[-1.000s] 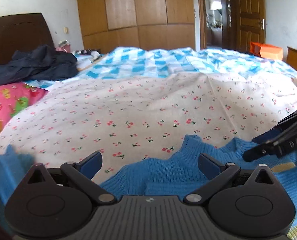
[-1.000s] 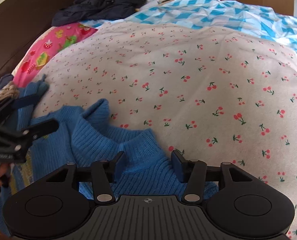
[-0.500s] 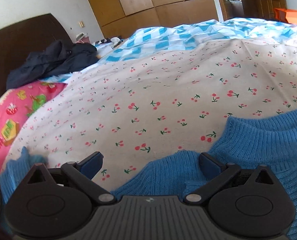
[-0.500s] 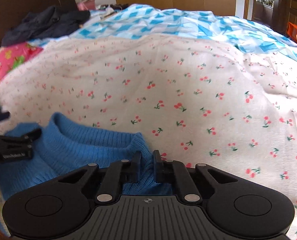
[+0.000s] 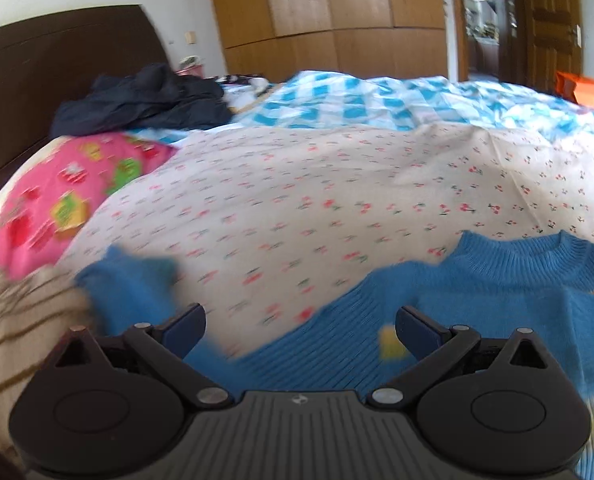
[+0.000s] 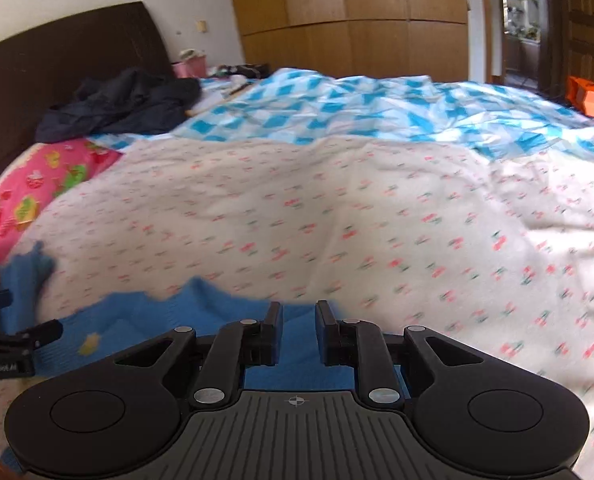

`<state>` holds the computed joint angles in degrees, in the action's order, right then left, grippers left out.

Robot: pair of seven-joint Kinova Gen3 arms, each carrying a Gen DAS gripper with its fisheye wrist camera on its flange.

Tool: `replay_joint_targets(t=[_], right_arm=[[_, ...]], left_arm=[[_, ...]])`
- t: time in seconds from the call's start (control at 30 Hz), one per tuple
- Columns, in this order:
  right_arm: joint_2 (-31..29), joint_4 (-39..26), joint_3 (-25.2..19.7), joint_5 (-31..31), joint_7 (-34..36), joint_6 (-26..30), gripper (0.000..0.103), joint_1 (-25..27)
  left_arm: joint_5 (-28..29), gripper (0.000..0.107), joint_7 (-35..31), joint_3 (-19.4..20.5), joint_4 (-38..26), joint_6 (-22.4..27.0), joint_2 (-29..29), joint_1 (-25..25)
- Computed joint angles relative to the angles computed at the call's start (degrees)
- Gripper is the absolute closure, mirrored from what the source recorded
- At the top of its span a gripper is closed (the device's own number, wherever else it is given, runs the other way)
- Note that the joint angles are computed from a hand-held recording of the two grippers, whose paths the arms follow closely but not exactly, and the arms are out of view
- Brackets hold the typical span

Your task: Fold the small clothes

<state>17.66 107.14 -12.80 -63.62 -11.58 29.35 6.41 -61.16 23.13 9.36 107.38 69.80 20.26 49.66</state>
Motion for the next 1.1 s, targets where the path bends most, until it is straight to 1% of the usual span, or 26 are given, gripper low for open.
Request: replay_joint_targets(t=[0.07, 0.13, 0.2, 0.23, 0.27, 0.33, 0.47, 0.57, 0.67, 0.77, 0.83, 0.97, 1.1], right_arm=[[-1.5, 2.8, -0.7, -1.2, 1.9, 1.5, 0.084, 0.5], [-2.6, 5.3, -0.2, -1.9, 3.0, 2.1, 0.084, -0.3], [-3.3, 6.1, 1.3, 0.6, 1.2, 3.1, 0.08, -2.6], [-3.5, 6.6, 1.8, 1.3, 0.8, 3.7, 0.079, -3.5], [-4.0, 7.4, 1.3, 1.0, 1.3, 3.7, 0.079, -3.4], [-4.8, 8.6, 1.3, -0.7, 3.9, 4.2, 0.079, -3.7], [-5.8, 9.5, 2.5, -3.7, 6.8, 7.3, 0.079, -4.4], [-6.3, 9.0, 3.7, -3.6, 6.7, 8.1, 0.079, -5.9], [-6.3, 7.7, 4.3, -2.4, 5.3, 8.9, 0.079, -7.3], [-5.5, 5.7, 4.2, -0.6, 2.6, 9.8, 0.079, -8.8], [-4.9, 4.4, 3.6, 0.5, 0.7, 9.4, 0.079, -10.0], [-4.3, 2.4, 1.9, 2.8, -1.8, 8.0, 0.079, -12.5], [-3.6, 0.2, 0.5, 6.3, -3.5, 6.7, 0.079, -14.5]], left_arm=[[1.7, 0.004, 2.8, 0.6, 2.2, 2.3, -2.1, 1.5], [3.2, 0.004, 5.1, 1.6, 3.9, 4.9, -3.6, 2.3], [4.8, 0.004, 6.2, 2.3, 4.4, 7.0, -3.7, 2.1], [5.6, 0.004, 6.8, 2.5, 4.8, 7.3, -4.0, 1.7], [6.0, 0.004, 7.8, 2.6, 5.3, 7.0, -4.4, 1.3], [5.8, 0.004, 9.7, 3.0, 6.7, 5.8, -5.4, 0.6], [5.9, 0.004, 10.6, 3.3, 5.7, 6.0, -3.8, -0.4], [6.9, 0.004, 11.7, 3.0, 4.3, 7.7, -1.8, 0.4], [7.8, 0.004, 14.3, 2.9, 4.0, 7.9, -1.4, 1.8], [7.0, 0.004, 16.9, 3.3, 3.8, 8.2, -1.4, 3.8], [5.6, 0.004, 18.2, 3.2, 3.6, 8.8, -1.1, 4.8], [5.1, 0.004, 18.3, 3.1, 3.6, 6.3, -1.7, 3.7], [5.8, 0.004, 16.9, 2.0, 1.3, 7.0, -0.4, 2.5]])
